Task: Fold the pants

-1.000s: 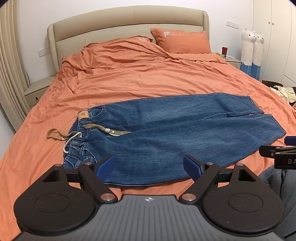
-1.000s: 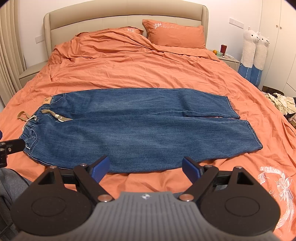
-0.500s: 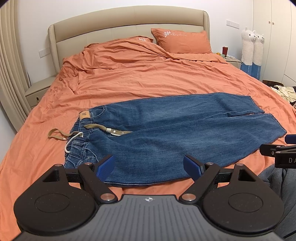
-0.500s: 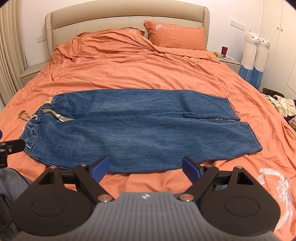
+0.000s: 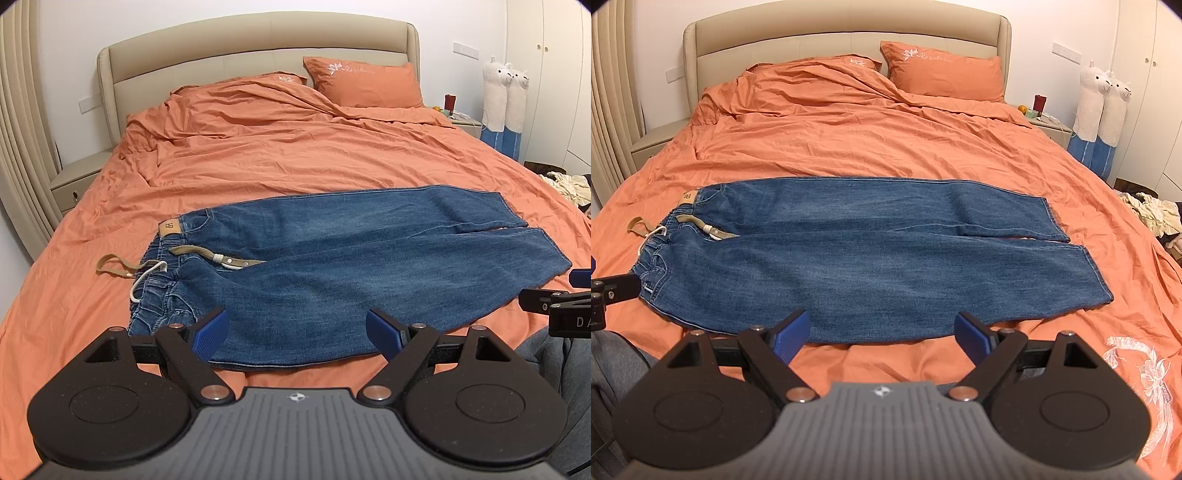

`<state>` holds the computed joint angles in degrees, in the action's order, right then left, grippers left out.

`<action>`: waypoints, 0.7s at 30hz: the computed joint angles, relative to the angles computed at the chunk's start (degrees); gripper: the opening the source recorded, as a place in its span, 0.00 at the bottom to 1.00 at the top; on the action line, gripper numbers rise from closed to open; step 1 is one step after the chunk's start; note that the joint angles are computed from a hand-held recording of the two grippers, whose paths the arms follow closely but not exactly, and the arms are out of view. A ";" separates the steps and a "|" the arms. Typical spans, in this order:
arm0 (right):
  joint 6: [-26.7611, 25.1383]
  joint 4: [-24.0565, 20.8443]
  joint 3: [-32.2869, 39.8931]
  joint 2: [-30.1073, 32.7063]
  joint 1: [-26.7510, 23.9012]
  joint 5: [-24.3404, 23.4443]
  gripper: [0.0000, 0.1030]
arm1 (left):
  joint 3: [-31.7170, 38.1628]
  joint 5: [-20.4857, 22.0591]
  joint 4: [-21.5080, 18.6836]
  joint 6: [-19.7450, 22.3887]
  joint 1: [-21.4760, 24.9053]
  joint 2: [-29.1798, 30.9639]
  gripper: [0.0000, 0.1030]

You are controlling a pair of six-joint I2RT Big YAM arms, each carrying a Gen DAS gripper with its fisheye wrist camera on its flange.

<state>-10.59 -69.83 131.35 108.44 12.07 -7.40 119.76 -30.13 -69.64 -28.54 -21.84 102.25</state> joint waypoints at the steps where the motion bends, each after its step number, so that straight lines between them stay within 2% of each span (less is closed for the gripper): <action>1: 0.00 0.00 0.00 0.00 0.00 0.00 0.79 | -0.21 0.02 0.08 0.01 -0.02 -0.16 0.95; 21: 0.48 0.81 -1.64 -0.96 -0.25 0.10 0.79 | -0.49 -0.18 0.26 -0.17 -0.13 -0.22 0.95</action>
<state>-10.11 -69.02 129.71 107.48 11.82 -7.30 119.26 -30.30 -69.38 -28.70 -21.97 102.03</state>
